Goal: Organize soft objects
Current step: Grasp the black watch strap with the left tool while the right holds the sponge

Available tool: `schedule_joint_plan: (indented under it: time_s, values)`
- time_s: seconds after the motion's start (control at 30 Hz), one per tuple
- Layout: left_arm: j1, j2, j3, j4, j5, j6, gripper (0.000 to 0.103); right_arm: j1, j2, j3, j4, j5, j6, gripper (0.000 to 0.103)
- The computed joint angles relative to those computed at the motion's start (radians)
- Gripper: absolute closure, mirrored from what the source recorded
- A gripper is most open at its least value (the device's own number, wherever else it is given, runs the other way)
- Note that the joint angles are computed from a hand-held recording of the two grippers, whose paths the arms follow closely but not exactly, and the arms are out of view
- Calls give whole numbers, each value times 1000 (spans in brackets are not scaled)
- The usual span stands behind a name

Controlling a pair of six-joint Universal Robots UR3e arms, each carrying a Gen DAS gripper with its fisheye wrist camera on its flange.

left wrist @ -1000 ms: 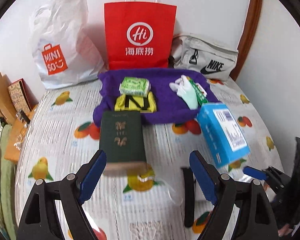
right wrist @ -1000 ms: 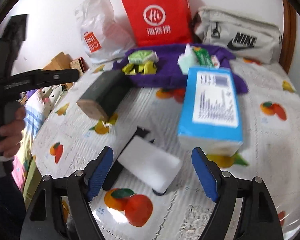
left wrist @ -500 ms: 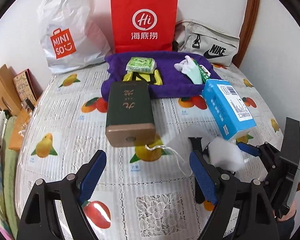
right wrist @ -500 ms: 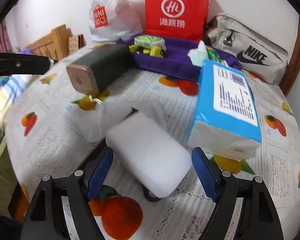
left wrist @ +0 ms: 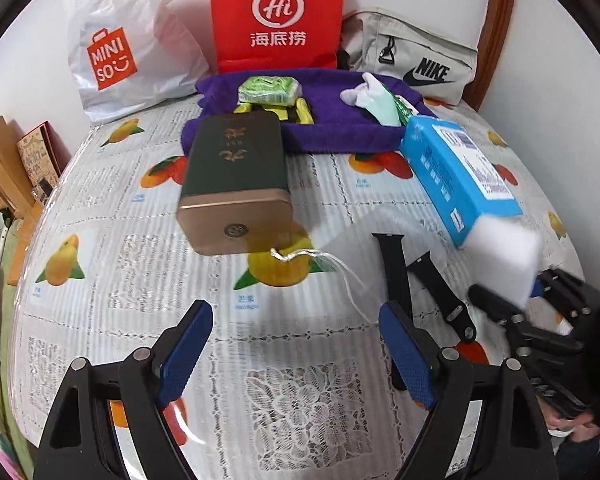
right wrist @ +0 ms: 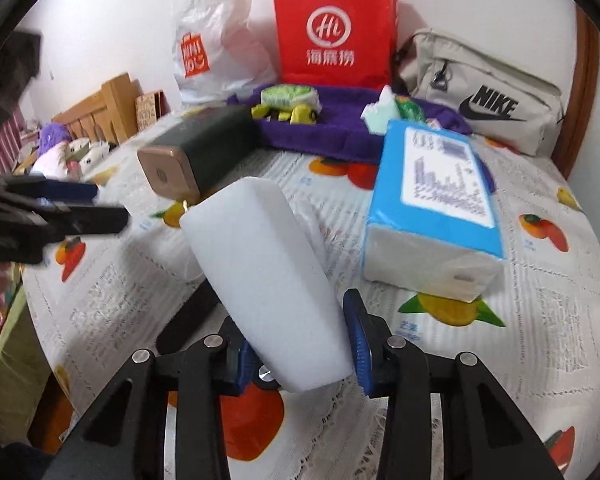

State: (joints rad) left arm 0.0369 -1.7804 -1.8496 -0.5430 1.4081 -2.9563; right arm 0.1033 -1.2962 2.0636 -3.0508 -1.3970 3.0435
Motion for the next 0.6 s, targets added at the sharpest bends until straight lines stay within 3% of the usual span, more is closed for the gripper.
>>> schedule_joint_plan:
  time_s: [0.4,0.6]
  values:
    - [-47,-93,-3,55,-47,-22,19,-135,-169,197,-36,57,-8,63]
    - [-82,-104,2,31,-99,7,24,-190,-192,249,-53,73,-7,63]
